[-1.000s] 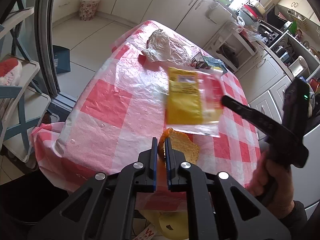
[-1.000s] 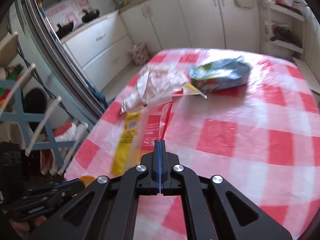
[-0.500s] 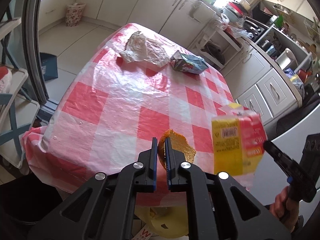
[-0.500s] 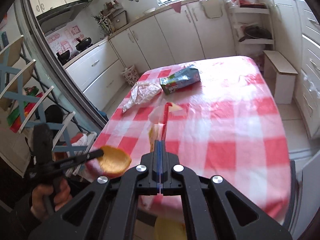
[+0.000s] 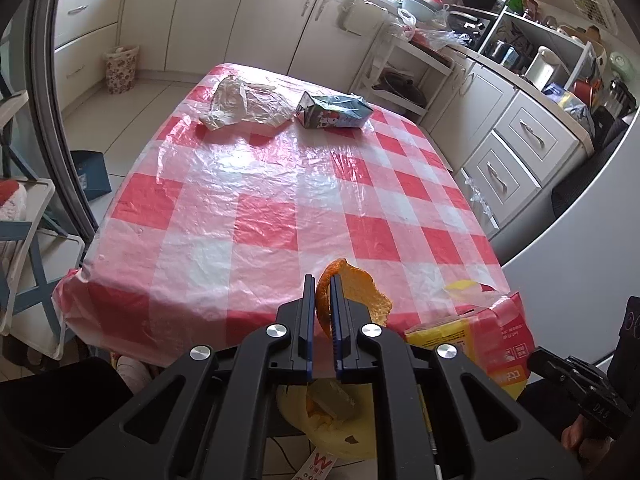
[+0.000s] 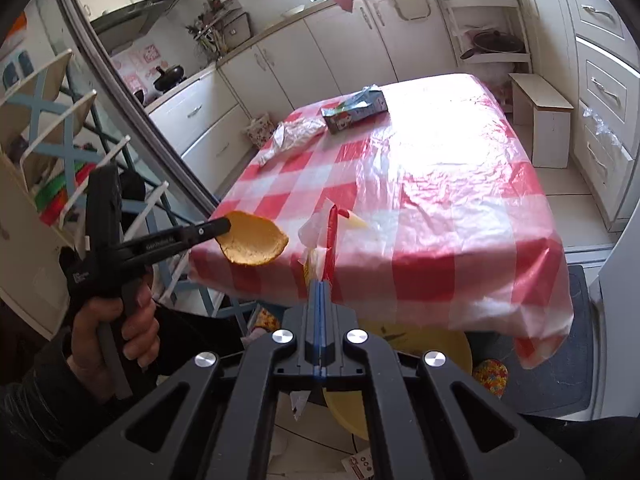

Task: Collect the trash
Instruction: 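Carry the peel and yellow packet with both tools over the yellow bucket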

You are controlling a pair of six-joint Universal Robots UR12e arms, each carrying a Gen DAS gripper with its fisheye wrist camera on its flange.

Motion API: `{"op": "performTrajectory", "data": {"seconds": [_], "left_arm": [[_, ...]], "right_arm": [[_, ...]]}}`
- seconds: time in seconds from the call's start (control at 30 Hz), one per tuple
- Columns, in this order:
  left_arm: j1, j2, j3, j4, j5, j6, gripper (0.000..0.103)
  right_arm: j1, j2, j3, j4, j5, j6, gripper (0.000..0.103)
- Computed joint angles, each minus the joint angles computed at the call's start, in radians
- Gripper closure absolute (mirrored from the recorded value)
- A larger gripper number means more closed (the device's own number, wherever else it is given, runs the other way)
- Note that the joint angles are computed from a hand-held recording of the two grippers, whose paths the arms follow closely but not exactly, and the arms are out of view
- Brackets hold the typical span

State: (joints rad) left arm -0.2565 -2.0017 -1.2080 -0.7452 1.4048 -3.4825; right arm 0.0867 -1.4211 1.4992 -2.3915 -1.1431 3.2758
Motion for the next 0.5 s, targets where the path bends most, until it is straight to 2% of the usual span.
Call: {"op": "performTrajectory", "data": {"seconds": [0.5], "left_arm": [[-0.022,0.045,-0.061,0.017,-0.009,0.043,0.096]], "right_arm": [[-0.002,-0.043,0.066,-0.04,-0.014,0.038,0.103]]}}
